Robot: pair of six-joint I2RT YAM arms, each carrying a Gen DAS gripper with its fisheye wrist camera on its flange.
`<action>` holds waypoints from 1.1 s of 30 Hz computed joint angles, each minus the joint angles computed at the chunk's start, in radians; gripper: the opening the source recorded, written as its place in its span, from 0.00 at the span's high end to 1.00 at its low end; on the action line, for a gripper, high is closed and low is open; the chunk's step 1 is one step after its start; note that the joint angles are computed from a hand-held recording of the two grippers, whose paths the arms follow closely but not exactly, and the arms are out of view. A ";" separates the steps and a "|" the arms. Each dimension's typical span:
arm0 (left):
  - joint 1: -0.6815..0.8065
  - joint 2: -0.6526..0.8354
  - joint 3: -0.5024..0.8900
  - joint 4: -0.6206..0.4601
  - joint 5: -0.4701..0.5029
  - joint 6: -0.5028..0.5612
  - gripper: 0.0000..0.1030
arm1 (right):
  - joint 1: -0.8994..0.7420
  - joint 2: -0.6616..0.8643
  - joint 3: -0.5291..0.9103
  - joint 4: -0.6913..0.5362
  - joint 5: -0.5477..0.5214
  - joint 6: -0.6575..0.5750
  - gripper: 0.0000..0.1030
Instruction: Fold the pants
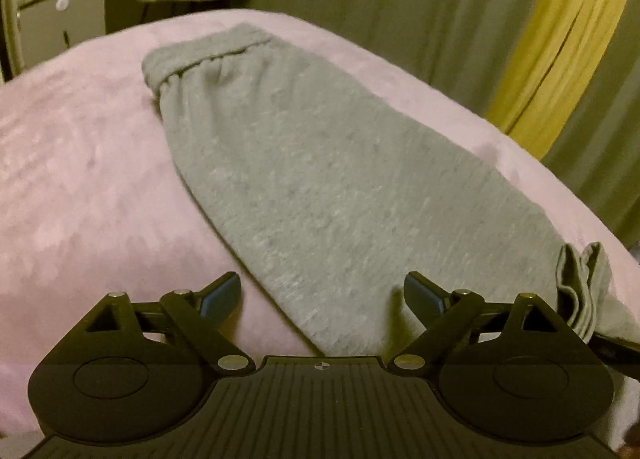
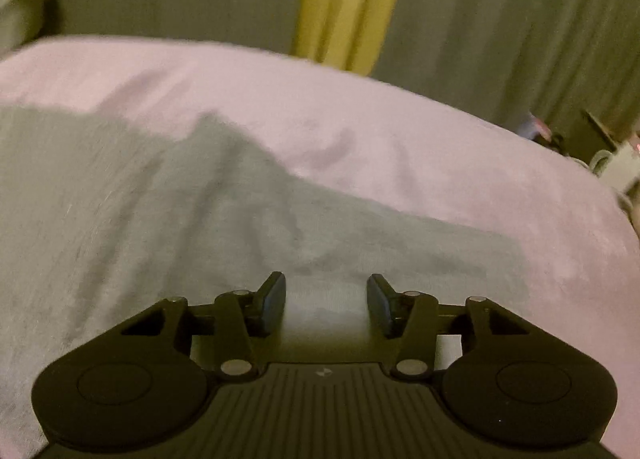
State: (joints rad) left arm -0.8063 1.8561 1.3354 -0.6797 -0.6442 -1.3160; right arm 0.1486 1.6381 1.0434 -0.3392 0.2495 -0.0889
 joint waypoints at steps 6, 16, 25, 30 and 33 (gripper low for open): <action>-0.015 -0.002 -0.017 0.035 -0.028 -0.001 0.10 | 0.046 0.104 0.135 0.018 0.037 0.040 0.59; 0.008 -0.032 -0.059 0.078 0.052 -0.034 0.10 | -0.049 -0.203 -0.137 0.008 -0.183 0.072 0.32; 0.020 -0.058 -0.093 0.106 0.077 -0.069 0.10 | -0.239 -0.463 -0.324 -0.088 -0.246 0.051 0.04; 0.054 -0.145 -0.172 0.157 0.093 -0.078 0.10 | -0.323 -0.530 -0.485 0.049 -0.305 -0.062 0.04; 0.106 -0.224 -0.242 0.173 0.068 -0.066 0.08 | -0.318 -0.507 -0.495 0.097 -0.305 -0.045 0.04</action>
State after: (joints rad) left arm -0.7007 1.6325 1.0937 -0.5072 -0.5764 -1.3823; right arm -0.1698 1.1310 0.5483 -0.2424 -0.0558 -0.1336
